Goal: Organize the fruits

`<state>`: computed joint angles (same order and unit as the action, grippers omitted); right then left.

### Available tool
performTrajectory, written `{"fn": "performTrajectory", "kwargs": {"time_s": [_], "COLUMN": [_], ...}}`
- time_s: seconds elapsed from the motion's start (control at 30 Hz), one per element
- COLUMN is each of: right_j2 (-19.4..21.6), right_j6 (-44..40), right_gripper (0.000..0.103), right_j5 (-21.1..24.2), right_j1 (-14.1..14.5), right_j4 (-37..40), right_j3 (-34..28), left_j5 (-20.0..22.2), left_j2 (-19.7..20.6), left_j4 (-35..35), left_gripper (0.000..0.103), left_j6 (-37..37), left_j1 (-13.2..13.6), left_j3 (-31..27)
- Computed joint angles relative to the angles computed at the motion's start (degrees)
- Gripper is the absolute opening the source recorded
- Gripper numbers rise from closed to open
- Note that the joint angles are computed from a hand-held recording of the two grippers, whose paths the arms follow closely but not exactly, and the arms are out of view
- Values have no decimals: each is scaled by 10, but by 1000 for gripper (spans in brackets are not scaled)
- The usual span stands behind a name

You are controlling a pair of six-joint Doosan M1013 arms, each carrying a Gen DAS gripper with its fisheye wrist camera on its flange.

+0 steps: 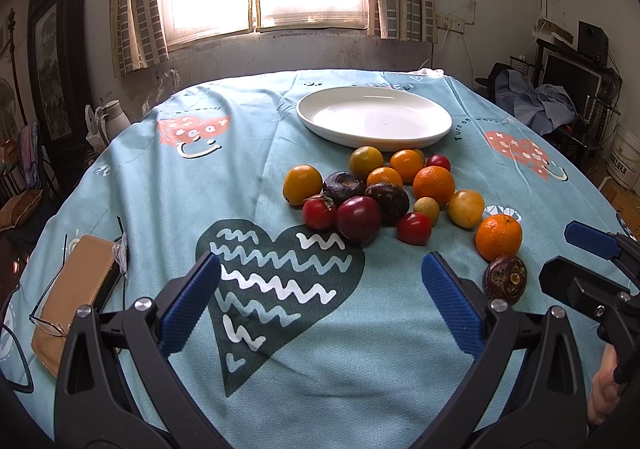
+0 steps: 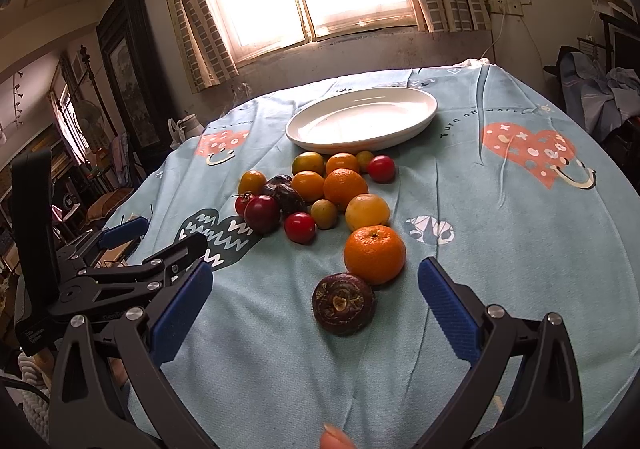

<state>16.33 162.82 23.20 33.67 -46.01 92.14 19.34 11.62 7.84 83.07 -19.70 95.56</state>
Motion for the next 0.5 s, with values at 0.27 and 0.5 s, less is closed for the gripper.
{"fn": "performTrajectory", "kwargs": {"time_s": [0.27,0.5], "right_j2": [-1,-1], "right_j6": [-11,-66], "right_gripper": [102,102], "right_j5": [-7,-37], "right_j1": [-2,-4], "right_j4": [13,79], "right_j3": [1,4], "left_j5": [1,1], "left_j2": [0,0], "left_j4": [0,-3], "left_gripper": [101,101], "left_j6": [0,3], "left_j1": [0,0], "left_j3": [-1,-1]}}
